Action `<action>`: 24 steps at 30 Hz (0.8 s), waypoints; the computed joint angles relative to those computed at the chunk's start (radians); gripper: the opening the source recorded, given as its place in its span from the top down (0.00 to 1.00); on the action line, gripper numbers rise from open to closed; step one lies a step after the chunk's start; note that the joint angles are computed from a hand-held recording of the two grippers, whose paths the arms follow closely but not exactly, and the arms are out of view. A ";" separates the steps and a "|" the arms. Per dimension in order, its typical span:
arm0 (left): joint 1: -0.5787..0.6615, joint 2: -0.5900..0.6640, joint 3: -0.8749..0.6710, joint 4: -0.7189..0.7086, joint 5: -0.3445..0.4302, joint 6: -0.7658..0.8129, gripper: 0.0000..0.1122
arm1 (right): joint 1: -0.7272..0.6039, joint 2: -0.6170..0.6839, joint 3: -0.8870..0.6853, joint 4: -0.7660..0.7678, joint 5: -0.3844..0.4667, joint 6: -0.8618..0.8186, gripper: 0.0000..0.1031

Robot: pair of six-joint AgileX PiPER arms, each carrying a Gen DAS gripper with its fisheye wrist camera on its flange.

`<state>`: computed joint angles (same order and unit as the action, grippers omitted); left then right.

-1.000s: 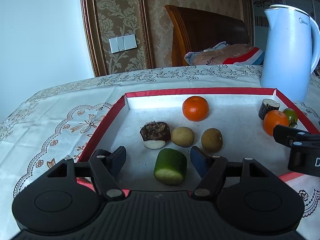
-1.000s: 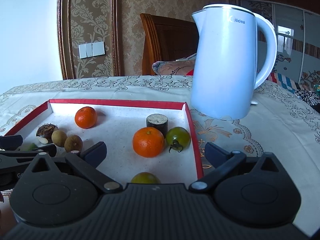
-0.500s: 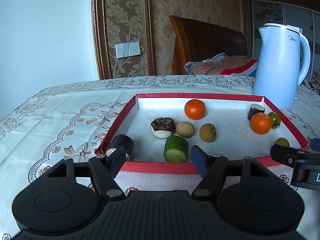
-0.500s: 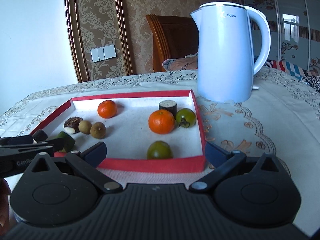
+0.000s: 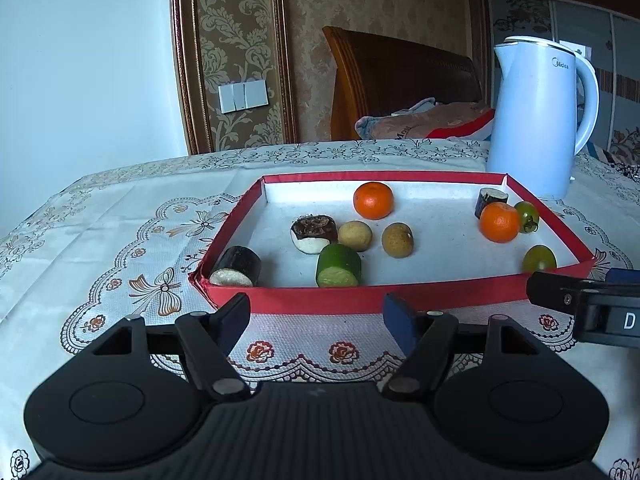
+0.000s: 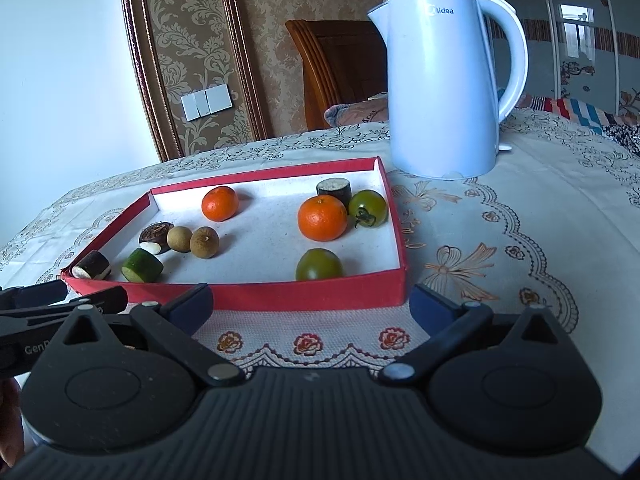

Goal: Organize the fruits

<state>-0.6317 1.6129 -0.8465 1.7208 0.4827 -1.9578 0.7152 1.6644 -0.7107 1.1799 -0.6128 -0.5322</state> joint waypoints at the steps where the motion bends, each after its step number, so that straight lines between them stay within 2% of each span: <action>1: -0.002 0.000 0.001 0.002 0.004 -0.001 0.35 | -0.001 0.003 -0.004 0.008 0.006 -0.012 0.00; 24: 0.000 -0.005 0.008 0.018 -0.012 -0.009 0.35 | -0.001 0.013 -0.025 0.060 0.026 -0.074 0.00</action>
<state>-0.6313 1.6082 -0.8390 1.7385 0.4711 -1.9671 0.7147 1.6773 -0.7353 1.2399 -0.5871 -0.6060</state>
